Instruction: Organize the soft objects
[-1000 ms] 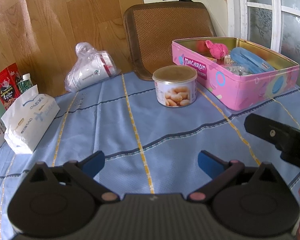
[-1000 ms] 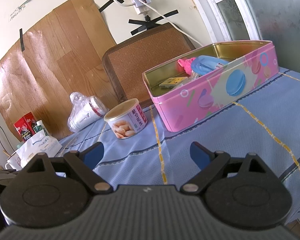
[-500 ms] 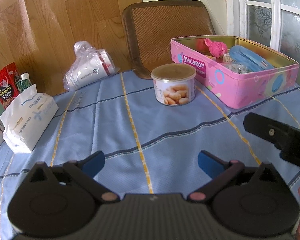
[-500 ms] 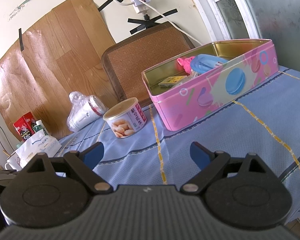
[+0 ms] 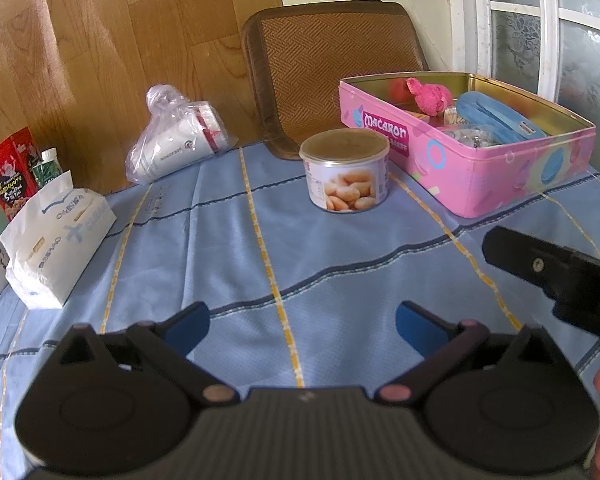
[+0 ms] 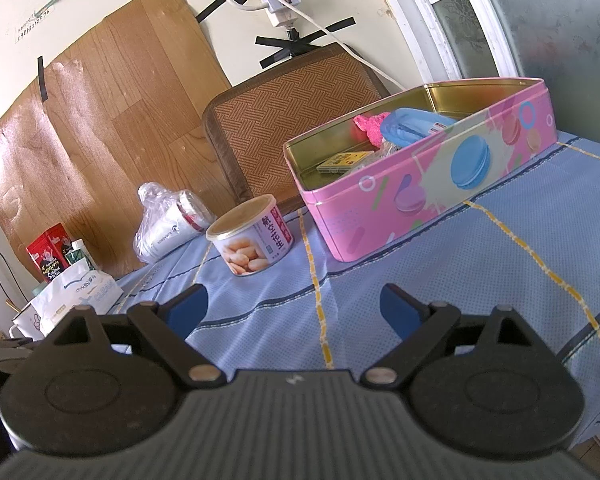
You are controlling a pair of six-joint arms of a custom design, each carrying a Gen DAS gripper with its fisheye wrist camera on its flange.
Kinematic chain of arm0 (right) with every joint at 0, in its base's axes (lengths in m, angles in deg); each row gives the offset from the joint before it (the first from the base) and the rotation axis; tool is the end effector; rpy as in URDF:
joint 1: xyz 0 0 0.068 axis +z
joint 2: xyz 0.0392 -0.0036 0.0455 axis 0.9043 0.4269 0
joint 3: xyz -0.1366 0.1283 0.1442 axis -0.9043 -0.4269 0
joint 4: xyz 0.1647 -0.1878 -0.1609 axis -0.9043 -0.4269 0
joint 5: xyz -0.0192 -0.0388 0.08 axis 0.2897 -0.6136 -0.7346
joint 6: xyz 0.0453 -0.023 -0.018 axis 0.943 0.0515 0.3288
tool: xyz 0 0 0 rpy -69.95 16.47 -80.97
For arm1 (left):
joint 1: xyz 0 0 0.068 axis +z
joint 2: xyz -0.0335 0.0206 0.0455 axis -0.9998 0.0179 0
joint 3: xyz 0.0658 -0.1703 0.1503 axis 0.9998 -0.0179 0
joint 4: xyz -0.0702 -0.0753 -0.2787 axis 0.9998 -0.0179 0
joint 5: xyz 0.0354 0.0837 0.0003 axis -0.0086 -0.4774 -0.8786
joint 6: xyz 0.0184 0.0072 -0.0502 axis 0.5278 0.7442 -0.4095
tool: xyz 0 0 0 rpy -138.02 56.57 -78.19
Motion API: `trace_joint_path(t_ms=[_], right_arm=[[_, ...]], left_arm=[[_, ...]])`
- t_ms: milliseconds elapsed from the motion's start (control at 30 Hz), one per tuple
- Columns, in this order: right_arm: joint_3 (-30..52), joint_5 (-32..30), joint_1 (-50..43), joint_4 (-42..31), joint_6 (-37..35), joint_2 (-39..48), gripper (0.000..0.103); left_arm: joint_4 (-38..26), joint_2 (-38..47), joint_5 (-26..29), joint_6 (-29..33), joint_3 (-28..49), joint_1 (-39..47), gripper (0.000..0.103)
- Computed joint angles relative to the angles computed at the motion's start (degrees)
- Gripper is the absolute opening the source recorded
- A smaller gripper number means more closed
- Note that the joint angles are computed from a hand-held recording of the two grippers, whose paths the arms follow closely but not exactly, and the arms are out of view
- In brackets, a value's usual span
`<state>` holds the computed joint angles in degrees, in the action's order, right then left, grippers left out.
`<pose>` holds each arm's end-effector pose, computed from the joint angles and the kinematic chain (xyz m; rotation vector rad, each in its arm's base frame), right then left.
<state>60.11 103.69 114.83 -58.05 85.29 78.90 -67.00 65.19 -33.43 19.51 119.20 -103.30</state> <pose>0.2664 0.2810 0.0265 0.4354 1.9630 0.3254 0.3376 -0.0846 0.0318 0.4871 2.2423 0.0224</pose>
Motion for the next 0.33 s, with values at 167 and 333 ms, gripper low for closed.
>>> trace_joint_path(t_ms=[167,333], right_arm=[[0.02,0.05,0.06,-0.01,0.06,0.08,0.095],[0.18,0.21,0.08,0.21,-0.01,0.43,0.095]], left_arm=[[0.31,-0.15,0.66,0.28,-0.25,0.1,0.103],[-0.36,-1.09,3.4,1.04,-0.42,0.45,0.103]])
